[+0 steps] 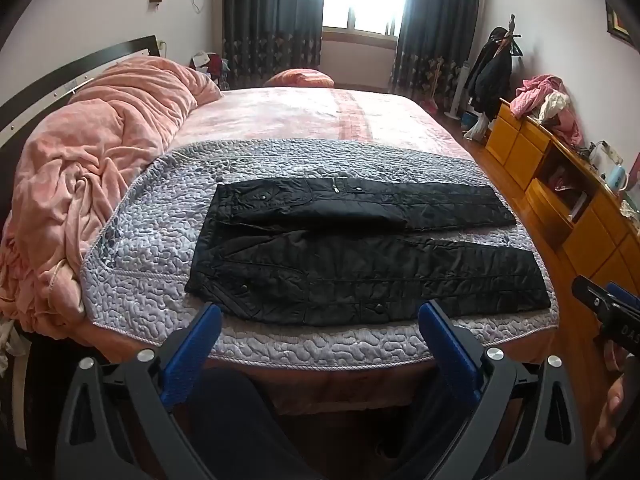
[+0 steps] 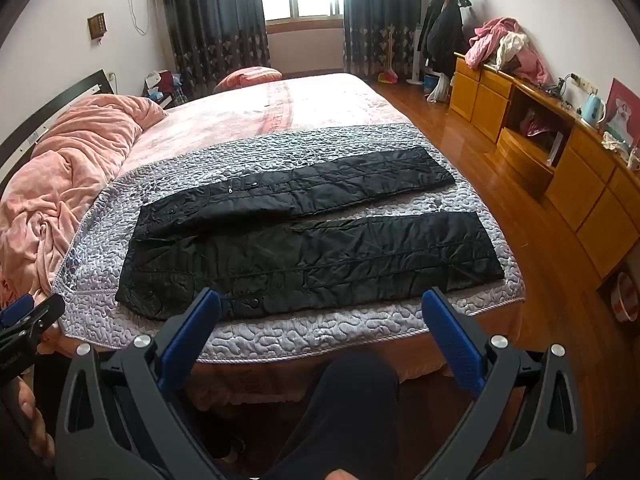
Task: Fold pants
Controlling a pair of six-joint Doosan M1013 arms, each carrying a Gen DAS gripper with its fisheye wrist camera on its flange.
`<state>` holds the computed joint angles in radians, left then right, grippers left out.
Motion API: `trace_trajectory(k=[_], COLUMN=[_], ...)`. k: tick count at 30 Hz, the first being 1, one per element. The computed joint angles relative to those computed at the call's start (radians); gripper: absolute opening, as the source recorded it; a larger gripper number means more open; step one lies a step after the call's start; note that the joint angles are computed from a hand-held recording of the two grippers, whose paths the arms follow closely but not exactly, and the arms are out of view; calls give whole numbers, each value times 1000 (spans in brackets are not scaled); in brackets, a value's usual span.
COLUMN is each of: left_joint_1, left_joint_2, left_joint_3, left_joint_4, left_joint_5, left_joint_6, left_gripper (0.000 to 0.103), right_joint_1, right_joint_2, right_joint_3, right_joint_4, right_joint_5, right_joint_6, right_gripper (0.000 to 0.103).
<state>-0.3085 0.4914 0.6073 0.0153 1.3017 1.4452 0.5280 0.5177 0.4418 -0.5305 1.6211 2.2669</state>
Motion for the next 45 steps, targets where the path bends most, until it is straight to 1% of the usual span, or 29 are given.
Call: trace_trajectory(k=[14,16,22,31,34,45], left_joint_1=[2,2,3,4,1,2], left_joint_2=[5,2,1,1,-14,-12], left_joint_3=[-8,-2,-2,4,33,29], left_joint_4=[1,5,2,4,11,9], left_joint_5=[12,9,10,4,-11,-8], left_joint_6=[0,2,2,4,2,3], left_gripper=[99,99,99,99,99,99], right_joint_1=[-2,0,-2,-1,-2,-2], right_joint_2=[7,10,-3,0,2,5], right_joint_3=[-18,-23,12,6,5,-5], right_joint_4=[2,-3,2,1,3,2], right_joint_5=[16,19,0,3,5,10], right_joint_6=[-5,-9,3,2,1,-2], right_gripper=[101,101,101,101,101,101])
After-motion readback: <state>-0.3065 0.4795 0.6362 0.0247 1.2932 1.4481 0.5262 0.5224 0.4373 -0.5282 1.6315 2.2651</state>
